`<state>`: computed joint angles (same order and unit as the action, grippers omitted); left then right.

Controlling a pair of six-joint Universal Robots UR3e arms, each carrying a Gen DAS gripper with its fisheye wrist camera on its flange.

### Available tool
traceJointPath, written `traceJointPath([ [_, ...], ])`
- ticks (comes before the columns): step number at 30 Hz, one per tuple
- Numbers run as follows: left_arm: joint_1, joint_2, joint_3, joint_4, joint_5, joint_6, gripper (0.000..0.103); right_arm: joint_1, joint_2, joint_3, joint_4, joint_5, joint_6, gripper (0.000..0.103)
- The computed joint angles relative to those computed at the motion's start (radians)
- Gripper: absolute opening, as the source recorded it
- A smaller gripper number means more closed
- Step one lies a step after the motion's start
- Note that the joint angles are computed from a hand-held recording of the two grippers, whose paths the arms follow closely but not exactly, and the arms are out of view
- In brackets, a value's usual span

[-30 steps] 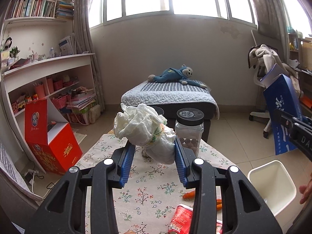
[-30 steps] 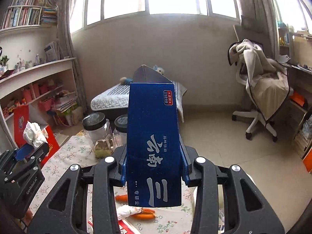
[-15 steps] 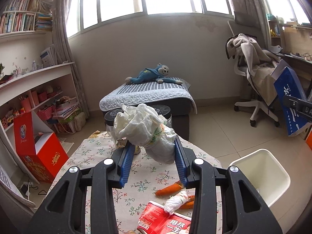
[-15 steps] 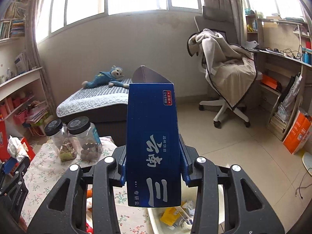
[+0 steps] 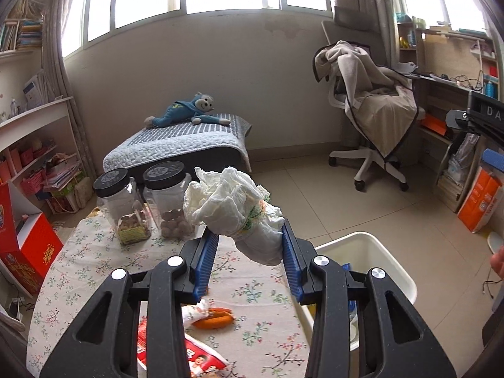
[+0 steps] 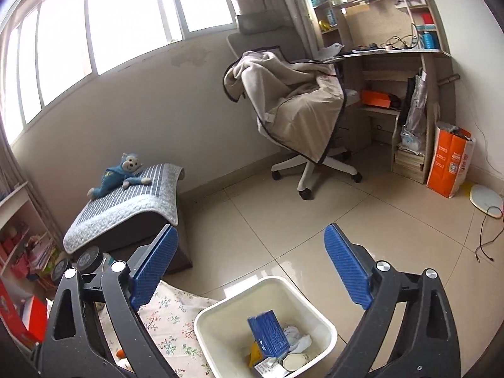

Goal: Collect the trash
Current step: 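Carry the blue box over the bin and open the right gripper, then carry the white tissue bundle over the bin and open the left gripper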

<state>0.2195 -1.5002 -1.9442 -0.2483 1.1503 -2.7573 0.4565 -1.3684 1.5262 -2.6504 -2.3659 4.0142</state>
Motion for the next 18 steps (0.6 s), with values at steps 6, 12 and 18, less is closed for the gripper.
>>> traceJointPath([
  [6, -0.174, -0.016, 0.047, 0.004, 0.069, -0.049, 0.040, -0.038, -0.106, 0.126, -0.015, -0.019, 0.081, 0.095],
  [12, -0.312, -0.062, 0.118, -0.047, 0.123, -0.075, 0.051, -0.074, -0.219, 0.238, -0.001, -0.040, 0.122, 0.096],
  [18, -0.358, -0.074, 0.169, -0.131, 0.155, -0.116, 0.085, -0.134, -0.323, 0.341, 0.013, 0.001, 0.191, 0.096],
])
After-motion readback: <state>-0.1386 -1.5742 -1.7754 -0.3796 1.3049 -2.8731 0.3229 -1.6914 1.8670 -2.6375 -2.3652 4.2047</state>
